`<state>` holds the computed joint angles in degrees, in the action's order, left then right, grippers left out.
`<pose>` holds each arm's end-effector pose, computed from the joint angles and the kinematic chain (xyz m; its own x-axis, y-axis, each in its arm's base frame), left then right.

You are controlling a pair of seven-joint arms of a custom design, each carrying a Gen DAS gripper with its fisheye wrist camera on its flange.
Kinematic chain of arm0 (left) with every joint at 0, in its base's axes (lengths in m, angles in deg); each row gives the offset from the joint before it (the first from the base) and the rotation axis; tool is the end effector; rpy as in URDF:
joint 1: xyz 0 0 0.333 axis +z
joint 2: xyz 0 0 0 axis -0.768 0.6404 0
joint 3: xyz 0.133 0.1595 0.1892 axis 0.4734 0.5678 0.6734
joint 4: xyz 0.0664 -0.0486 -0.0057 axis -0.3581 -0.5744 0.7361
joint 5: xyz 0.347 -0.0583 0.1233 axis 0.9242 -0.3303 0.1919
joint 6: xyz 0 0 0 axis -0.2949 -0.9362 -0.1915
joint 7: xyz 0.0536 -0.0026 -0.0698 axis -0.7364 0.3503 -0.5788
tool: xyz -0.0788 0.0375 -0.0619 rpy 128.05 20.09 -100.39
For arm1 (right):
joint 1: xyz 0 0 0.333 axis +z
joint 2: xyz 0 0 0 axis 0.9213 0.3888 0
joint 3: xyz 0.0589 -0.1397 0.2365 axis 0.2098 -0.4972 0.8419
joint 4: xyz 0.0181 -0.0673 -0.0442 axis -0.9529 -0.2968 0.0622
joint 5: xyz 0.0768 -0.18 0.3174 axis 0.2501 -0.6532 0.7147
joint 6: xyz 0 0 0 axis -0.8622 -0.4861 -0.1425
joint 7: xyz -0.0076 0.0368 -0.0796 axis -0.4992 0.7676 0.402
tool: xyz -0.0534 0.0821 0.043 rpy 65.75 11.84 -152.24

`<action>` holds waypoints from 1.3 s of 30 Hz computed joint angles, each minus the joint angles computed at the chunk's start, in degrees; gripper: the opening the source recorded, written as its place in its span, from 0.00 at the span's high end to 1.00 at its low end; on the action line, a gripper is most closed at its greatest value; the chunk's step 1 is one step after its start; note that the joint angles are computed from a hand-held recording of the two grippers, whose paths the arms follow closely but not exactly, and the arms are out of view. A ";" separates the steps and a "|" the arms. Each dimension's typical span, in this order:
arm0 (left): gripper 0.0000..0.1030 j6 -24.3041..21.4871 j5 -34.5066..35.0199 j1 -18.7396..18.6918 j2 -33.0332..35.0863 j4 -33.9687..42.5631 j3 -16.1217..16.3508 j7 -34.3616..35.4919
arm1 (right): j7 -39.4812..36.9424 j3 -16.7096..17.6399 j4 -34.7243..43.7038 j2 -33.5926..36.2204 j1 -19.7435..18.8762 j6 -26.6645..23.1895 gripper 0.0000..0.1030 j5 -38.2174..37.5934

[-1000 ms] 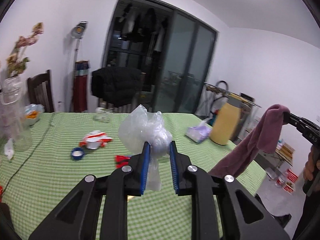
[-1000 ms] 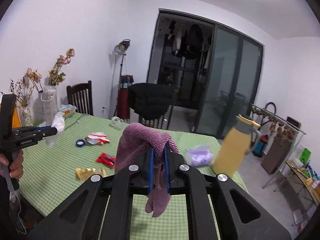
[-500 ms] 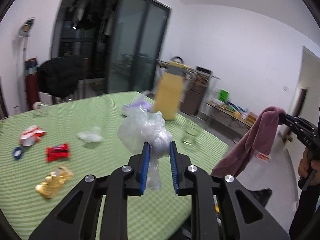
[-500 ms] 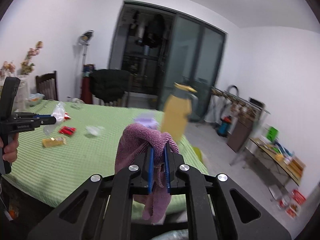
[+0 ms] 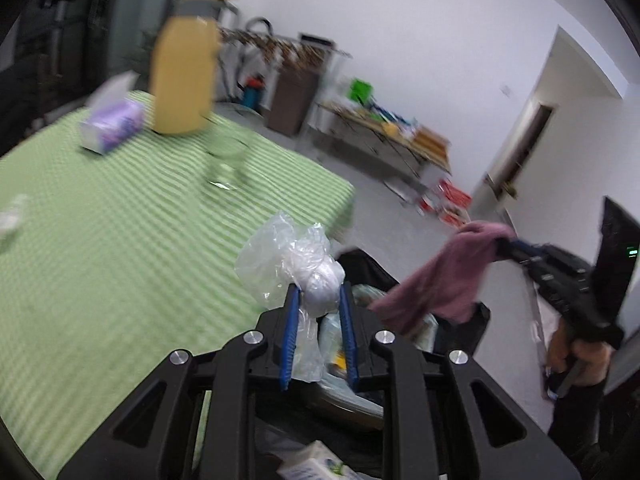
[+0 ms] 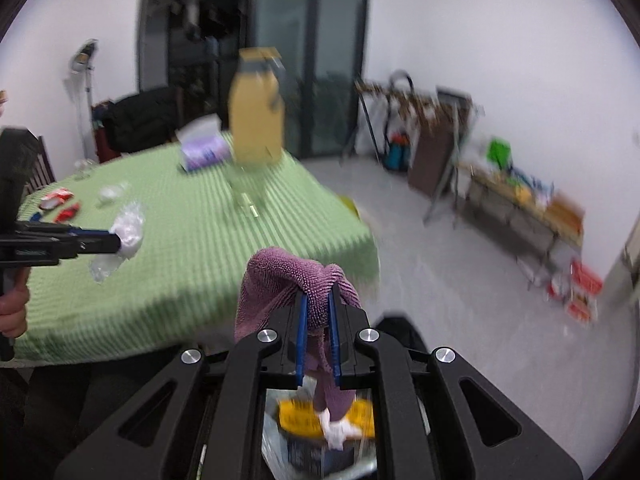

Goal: Collect trash
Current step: 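Lift and carry the pink towel and clear plastic bag to the trash bag, then open both tools to drop the towel and plastic bag into the bag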

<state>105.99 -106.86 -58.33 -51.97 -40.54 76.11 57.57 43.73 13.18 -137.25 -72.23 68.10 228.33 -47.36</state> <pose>0.5335 -0.1804 0.5626 -0.7008 -0.6464 0.3016 -0.6316 0.3658 -0.6836 0.3862 0.0779 0.5455 -0.1618 -0.9861 0.0364 -0.5960 0.0683 -0.8001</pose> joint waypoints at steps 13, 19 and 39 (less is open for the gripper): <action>0.83 -2.81 11.98 -6.14 15.00 6.73 -6.60 -9.30 | -5.95 -8.56 -4.73 11.83 0.48 -1.22 0.90 9.44; 0.82 -1.35 19.75 -9.34 19.82 8.18 -7.77 -13.84 | -7.85 -10.29 -4.95 15.32 1.01 -4.80 0.89 15.87; 0.26 4.95 20.31 -8.79 17.46 3.00 -8.80 -15.16 | -4.32 -7.90 -6.52 9.74 -1.81 -8.59 0.36 15.80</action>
